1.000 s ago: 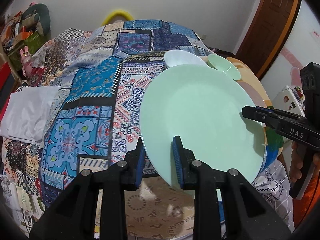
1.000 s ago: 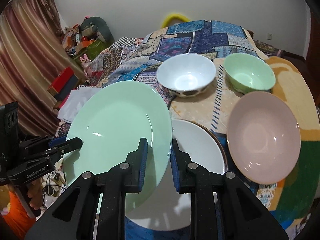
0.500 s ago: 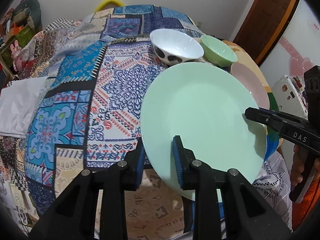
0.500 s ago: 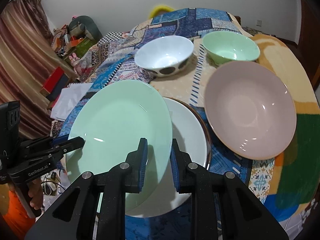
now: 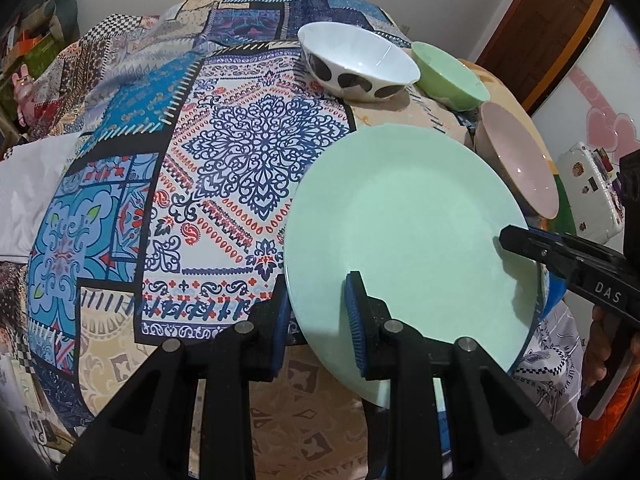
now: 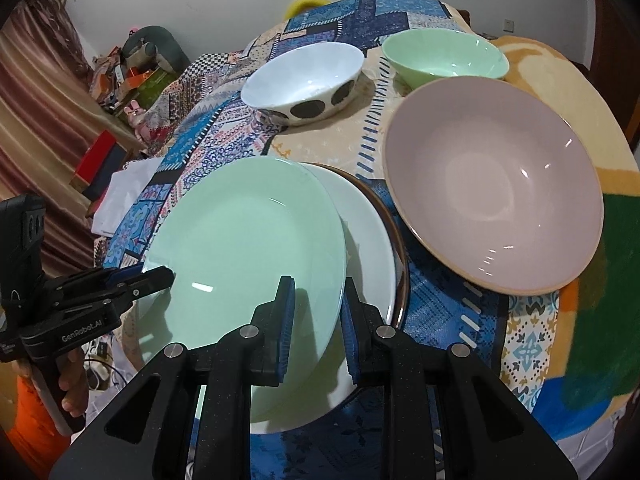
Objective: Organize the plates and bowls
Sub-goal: 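Carry the mint green plate with both grippers over the white plate stack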
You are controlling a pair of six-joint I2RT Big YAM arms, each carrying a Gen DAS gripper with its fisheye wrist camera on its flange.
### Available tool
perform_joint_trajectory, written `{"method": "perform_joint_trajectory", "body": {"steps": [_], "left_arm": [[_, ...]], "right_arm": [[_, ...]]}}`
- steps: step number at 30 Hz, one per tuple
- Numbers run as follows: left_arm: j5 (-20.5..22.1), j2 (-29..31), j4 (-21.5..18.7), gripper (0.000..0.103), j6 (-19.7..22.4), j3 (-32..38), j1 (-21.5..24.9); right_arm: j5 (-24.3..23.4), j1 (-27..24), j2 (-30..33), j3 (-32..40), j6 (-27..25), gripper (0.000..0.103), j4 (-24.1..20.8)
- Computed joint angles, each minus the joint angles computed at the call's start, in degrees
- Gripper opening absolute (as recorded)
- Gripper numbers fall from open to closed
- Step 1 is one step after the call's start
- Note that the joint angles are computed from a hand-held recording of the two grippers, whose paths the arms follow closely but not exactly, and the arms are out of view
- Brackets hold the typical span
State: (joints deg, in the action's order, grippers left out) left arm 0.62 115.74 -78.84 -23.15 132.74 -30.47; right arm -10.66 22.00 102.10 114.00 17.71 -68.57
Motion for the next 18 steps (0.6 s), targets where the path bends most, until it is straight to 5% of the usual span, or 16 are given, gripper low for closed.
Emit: {"method": "perform_joint_trajectory", "body": {"steps": [18], "left_arm": [[-2.9,3.4,-3.1,0.027,1.3,4.9,-1.1]], "right_arm": [[1.7,0.0,-0.9,-1.4,-0.3,0.023,0.7]]}}
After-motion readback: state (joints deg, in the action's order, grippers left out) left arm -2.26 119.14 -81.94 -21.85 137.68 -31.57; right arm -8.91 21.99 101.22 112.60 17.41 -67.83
